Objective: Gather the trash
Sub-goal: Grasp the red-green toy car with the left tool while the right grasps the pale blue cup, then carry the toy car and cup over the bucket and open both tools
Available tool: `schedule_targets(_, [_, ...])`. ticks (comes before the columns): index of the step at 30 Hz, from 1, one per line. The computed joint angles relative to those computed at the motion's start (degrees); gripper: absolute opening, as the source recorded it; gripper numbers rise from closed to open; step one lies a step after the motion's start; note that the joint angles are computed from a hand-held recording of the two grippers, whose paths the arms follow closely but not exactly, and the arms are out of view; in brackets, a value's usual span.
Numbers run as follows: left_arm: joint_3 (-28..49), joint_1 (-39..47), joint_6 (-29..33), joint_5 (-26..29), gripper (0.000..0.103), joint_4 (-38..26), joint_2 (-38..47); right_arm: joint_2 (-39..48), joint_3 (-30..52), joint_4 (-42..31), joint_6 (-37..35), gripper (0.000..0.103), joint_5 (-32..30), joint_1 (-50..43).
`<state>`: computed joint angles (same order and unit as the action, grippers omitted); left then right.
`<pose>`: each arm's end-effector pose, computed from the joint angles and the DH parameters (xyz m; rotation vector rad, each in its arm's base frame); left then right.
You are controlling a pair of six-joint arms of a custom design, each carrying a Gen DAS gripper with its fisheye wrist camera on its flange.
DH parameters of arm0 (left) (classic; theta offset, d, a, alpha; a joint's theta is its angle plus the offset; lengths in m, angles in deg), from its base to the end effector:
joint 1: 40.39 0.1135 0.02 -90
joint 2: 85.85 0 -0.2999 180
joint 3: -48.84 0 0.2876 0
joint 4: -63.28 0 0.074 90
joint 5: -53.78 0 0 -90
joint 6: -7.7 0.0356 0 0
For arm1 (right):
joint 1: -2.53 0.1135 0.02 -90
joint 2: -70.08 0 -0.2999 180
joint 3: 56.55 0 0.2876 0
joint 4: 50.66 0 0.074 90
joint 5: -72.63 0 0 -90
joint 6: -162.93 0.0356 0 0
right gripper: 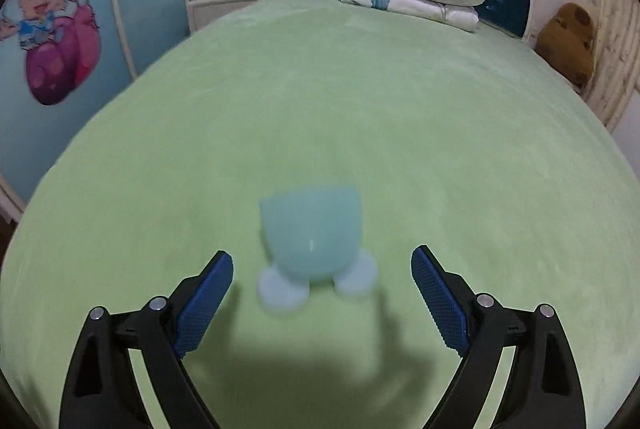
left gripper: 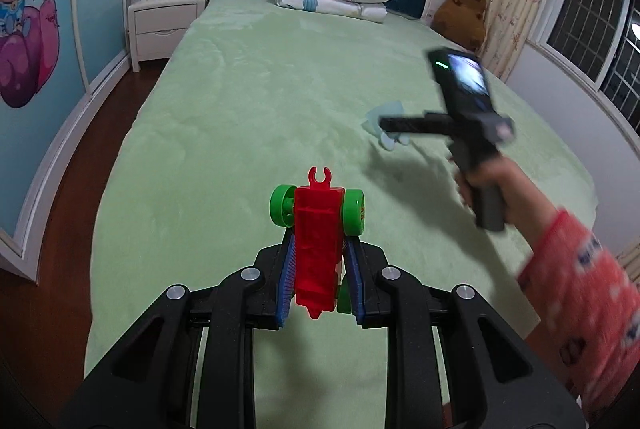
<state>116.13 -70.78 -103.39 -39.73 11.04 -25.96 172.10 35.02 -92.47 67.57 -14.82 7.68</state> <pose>0.2016 -0.1157 0.3327 0.1628 2.3761 -0.3644 0.4307 0.0372 0.2680 -0.2086 2.4737 -0.0568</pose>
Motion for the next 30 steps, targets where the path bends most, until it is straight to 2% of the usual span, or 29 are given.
schedule_targets(3, [-1.79,-0.19,-0.33,0.01,0.022,-0.43,-1.80,5.15,5.65,-2.83,0.57,0.088,5.02,1.48])
schedule_targets(4, [-2.07,-0.02,-0.38,0.45,0.022,-0.71,-2.35,6.51,7.14,-4.06,1.34,0.083,5.84,1.70])
schedule_targets(6, [-2.84,0.63,-0.19,0.72,0.022,-0.63,-3.22,8.99,10.21,-6.97,3.21,0.060,5.06,1.37])
schedule_targets(7, [-3.31,0.87,-0.24,1.11,0.022,-0.51,-3.74,9.67,11.14,-8.39,4.55,0.060,3.44,0.88])
schedule_targets(11, [-4.63,1.52,-0.57,2.31,0.022,-0.36,-5.60,5.73,6.45,-5.37,4.50,0.059,4.21,1.41])
schedule_targets(16, [-5.60,0.36,-1.83,2.54,0.022,-1.30,-8.43,-7.37,-4.32,-3.40,1.84,0.059,-1.37,1.04])
schedule_targets(21, [-6.21,-4.58,-4.93,-0.68,0.022,-3.71,-12.39,-23.39,-13.68,-7.65,-1.57,0.060,-7.84,-0.27])
schedule_targets(26, [-6.56,-12.85,-10.85,-6.57,0.022,-7.71,-16.02,-42.05,-22.18,-16.05,-4.55,0.060,-12.56,-2.12])
schedule_targets(30, [-7.25,-23.92,-18.23,-14.02,0.022,-11.41,-17.23,-57.92,-27.56,-27.69,-9.07,0.060,-19.00,-7.42])
